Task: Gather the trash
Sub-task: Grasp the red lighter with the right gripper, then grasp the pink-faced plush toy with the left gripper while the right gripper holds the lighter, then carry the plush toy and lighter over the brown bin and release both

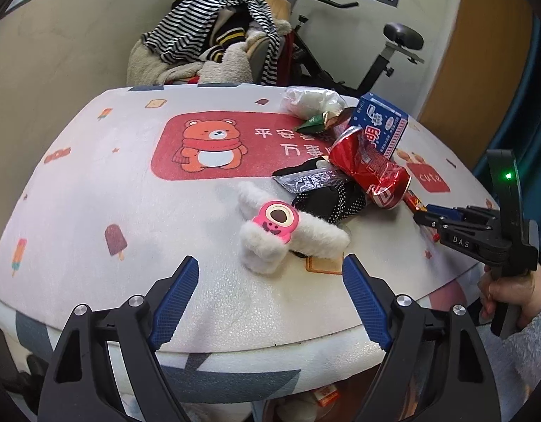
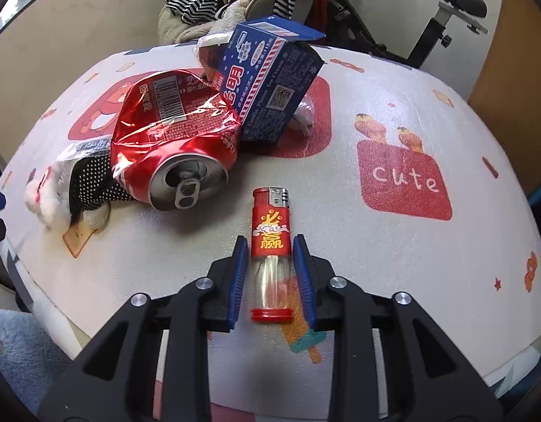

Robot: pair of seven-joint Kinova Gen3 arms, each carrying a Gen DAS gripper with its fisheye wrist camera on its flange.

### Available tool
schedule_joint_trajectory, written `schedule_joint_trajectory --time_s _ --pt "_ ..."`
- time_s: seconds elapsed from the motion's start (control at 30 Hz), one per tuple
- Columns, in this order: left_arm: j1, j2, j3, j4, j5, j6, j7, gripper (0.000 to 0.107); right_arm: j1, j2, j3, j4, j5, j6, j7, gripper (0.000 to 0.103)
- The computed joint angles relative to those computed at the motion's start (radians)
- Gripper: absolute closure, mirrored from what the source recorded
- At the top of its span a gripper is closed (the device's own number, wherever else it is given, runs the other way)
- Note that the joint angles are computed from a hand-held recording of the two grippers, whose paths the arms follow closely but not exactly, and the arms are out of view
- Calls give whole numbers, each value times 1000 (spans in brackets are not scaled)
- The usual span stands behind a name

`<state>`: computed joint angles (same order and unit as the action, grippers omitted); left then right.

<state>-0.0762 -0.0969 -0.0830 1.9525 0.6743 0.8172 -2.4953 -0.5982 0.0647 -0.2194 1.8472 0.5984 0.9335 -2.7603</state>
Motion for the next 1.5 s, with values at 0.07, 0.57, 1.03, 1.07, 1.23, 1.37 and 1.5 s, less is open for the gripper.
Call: schedule_joint_trajectory --time_s 0.07,0.57,1.03,1.07,1.23,1.37,1.5 --pt "-2 16 0 -16 2 19 17 27 -1 -5 -1 7 6 -6 -4 77" --pt "11 103 74 -61 -117 -56 55 47 7 -37 -29 53 26 -30 -48 77" --pt "-3 138 103 -61 -69 -80 -12 73 13 -53 -33 80 35 -63 -66 77" --pt "-8 127 98 -56 -50 -73 -38 73 15 -56 -33 81 32 -66 -62 77" --pt "-17 56 56 -36 22 -31 -122 74 22 -92 -53 96 32 -78 -65 77" --pt "-15 -7 14 -19 52 27 -163 74 13 -115 -84 99 46 -61 -87 77" --pt "3 -73 -20 17 53 63 -200 74 -12 -142 -131 87 47 -8 -126 77"
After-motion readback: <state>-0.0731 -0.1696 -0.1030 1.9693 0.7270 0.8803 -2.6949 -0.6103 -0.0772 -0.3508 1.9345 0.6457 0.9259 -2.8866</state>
